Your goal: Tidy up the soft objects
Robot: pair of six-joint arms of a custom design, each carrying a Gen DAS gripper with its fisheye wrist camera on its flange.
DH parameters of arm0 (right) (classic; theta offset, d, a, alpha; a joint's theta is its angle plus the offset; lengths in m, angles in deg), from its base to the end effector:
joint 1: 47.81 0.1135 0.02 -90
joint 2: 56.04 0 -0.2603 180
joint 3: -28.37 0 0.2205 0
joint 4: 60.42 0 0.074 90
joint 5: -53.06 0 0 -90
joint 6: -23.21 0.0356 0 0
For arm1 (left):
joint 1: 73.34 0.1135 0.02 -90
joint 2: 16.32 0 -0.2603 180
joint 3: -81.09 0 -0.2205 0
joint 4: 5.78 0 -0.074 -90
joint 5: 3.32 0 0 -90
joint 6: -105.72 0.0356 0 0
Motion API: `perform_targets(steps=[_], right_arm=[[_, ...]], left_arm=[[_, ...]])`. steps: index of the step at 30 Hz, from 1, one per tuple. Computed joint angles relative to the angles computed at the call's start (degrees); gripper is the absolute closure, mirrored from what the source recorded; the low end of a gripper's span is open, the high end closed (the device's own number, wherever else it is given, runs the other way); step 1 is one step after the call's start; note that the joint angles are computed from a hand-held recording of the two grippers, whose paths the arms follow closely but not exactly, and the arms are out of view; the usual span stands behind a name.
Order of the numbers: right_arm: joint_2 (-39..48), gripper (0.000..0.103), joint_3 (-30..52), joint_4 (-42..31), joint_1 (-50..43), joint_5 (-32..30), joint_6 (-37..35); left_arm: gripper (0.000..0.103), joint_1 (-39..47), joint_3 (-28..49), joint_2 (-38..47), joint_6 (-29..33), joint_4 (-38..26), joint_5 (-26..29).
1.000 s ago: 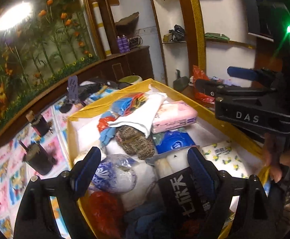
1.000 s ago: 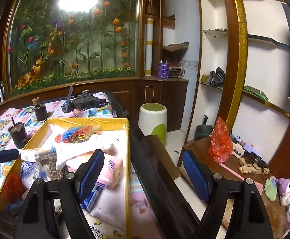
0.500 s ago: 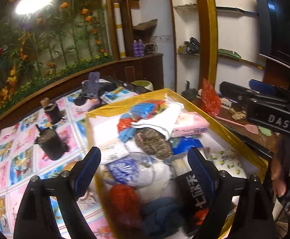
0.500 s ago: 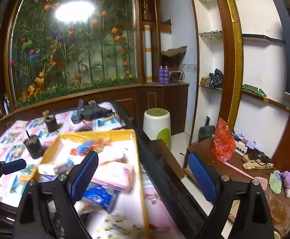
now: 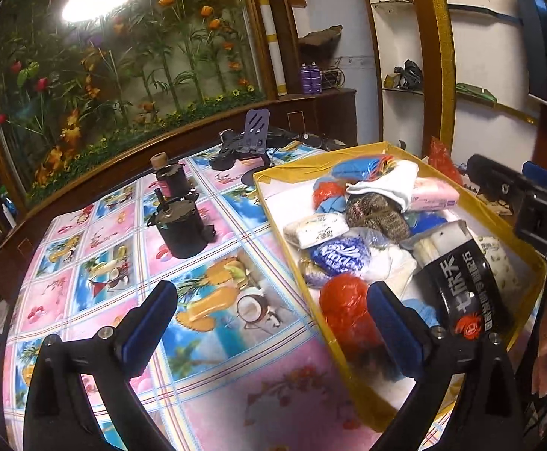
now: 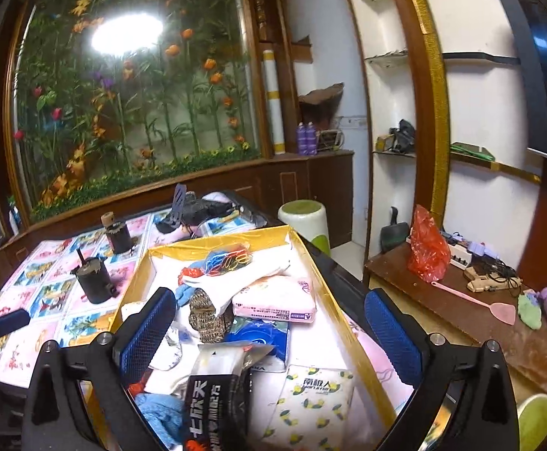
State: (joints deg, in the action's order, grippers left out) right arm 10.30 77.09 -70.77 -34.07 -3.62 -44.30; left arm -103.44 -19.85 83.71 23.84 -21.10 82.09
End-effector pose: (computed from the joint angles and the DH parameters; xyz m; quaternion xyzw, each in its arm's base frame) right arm 0.2157 0.0326 0.2365 0.2099 0.8074 -0.0800 0.5456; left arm 0.3124 -0.1778 0.2261 0.2747 0.8482 -0.0510 0.4499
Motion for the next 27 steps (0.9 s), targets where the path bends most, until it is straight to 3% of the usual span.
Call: perform_targets(steps=[4,11,27], right_arm=[[-0.6,0.001,-1.6,1.9,2.2,3.7,1.5],[0.1,0.001,-1.0,1.9,1.2,3.0,0.9],[-0.7,0.001,-2.5,3.8,-0.4,1.0,0.7]], left_arm=[[0.0,1.2,-1.5,-2.0,-0.4,0.2,3.4],[0.0,-0.2,6.0,1.3,-1.0,-9.6,-1.3],[0.0,-1.1,7.2,2.8,-0.3,-11.6,-2.4]])
